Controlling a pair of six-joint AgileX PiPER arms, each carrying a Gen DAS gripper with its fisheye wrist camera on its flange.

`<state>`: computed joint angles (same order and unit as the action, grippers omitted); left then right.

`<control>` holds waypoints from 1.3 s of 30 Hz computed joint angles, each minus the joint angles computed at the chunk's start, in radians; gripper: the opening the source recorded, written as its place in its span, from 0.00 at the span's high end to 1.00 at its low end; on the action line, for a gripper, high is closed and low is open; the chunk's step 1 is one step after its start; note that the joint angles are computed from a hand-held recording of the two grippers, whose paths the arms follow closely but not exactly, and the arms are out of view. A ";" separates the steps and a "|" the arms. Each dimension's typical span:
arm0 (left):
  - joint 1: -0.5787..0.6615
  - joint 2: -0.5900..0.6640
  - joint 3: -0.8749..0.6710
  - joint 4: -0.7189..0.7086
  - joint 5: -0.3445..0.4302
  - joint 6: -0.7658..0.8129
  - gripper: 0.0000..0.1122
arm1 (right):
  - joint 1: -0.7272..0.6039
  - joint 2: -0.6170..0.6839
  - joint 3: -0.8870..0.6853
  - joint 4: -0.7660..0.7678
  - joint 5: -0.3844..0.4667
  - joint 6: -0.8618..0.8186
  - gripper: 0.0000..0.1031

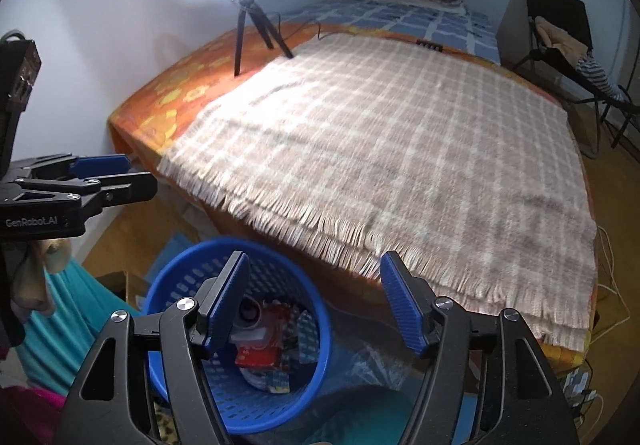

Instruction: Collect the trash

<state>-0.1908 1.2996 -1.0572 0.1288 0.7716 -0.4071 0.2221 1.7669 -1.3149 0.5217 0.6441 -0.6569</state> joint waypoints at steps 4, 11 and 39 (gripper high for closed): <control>-0.042 -0.021 -0.047 0.086 -0.001 -0.060 0.25 | -0.009 -0.031 -0.008 0.005 -0.012 0.016 0.35; -0.113 -0.036 -0.127 0.207 0.007 -0.134 0.15 | -0.036 -0.075 -0.044 0.024 -0.021 0.029 0.28; -0.181 -0.019 -0.219 0.223 0.056 -0.171 0.11 | -0.088 -0.101 -0.081 0.067 -0.003 0.061 0.27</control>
